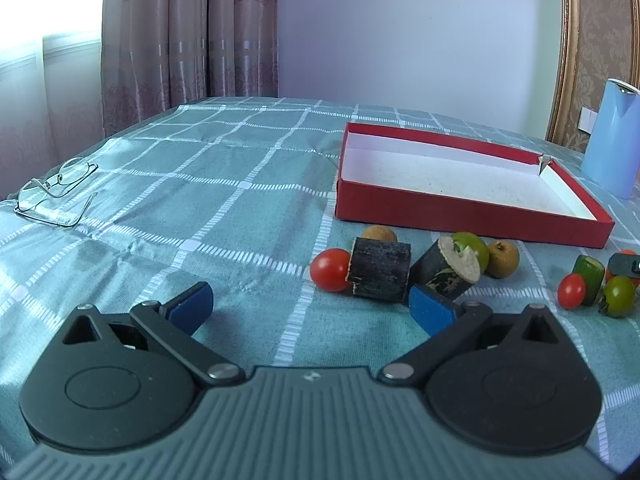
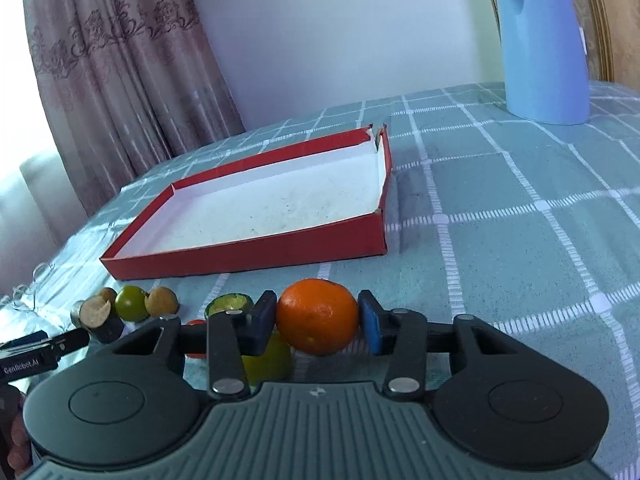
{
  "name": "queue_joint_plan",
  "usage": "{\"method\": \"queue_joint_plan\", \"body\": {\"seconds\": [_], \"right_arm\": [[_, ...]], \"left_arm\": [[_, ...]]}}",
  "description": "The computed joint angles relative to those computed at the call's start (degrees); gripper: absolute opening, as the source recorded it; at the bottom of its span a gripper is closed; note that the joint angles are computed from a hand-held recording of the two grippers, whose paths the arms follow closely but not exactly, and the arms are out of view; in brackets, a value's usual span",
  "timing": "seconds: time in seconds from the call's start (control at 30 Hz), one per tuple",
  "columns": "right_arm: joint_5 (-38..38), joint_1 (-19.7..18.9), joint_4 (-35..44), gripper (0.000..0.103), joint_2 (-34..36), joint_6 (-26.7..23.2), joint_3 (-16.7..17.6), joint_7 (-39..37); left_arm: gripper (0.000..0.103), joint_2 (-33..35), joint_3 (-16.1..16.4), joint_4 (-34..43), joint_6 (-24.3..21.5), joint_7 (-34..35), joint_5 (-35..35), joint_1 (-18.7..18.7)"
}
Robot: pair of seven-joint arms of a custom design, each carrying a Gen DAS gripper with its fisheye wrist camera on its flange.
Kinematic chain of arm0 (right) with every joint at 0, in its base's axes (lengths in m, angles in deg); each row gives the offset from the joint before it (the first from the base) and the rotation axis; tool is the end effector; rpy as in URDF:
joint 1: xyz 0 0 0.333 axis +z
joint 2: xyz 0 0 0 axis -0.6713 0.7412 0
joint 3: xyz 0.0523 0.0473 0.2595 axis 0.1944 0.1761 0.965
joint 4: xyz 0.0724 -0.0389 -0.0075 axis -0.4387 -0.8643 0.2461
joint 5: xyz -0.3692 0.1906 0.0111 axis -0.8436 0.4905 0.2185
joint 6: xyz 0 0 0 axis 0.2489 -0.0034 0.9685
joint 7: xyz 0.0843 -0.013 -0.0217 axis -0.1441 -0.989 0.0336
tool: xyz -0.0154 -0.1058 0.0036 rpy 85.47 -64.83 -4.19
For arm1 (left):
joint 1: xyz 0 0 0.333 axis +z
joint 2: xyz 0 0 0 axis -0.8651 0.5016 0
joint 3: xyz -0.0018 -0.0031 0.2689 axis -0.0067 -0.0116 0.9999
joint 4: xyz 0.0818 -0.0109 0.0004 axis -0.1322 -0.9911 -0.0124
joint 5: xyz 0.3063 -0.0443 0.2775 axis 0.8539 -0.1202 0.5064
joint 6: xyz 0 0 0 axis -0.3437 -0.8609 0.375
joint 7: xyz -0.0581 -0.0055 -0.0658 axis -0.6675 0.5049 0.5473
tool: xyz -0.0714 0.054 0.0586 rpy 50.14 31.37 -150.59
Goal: Organize fruits
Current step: 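Carry the orange into the red box with the right tool and release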
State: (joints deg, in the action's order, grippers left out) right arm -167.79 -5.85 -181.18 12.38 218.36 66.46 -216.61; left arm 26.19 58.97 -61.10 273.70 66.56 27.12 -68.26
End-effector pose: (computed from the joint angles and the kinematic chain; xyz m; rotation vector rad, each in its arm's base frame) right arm 0.5618 0.3936 0.2776 -1.1293 1.9072 -0.7121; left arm 0.5961 -0.1772 0.2676 -1.4100 1.8750 -1.0798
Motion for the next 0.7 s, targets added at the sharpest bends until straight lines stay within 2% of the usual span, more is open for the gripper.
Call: {"method": "queue_joint_plan", "body": {"seconds": [0.2,0.3,0.43,0.57,0.67,0.7], "right_arm": [[-1.3,1.1,-0.4,0.042,-1.1,-3.2,-0.2,0.9],[-2.0,0.4,0.6,0.042,-1.7,-4.9,0.0,-0.6],[1.6,-1.3,6.2,0.042,1.2,-6.1,-0.2,-8.5],[8.2,-2.6,12.5,0.043,5.9,-4.6,-1.5,-16.9],[14.8,-4.4,15.5,0.044,8.8,-0.8,-1.4,-25.2],[16.0,-4.1,15.9,0.045,9.3,-1.2,-1.7,-26.5]], "left_arm": [[0.103,0.2,-0.2,0.1,0.3,-0.3,0.5,0.4],[0.103,0.2,-0.2,0.0,0.4,-0.4,0.7,0.4],[0.103,0.2,-0.2,0.0,0.4,-0.5,0.9,0.5],[0.103,0.2,0.0,0.0,0.3,-0.4,0.7,0.3],[0.103,0.2,-0.4,0.0,0.1,-0.7,1.5,0.9],[0.103,0.2,-0.5,0.0,0.1,-0.8,1.5,1.0]]}}
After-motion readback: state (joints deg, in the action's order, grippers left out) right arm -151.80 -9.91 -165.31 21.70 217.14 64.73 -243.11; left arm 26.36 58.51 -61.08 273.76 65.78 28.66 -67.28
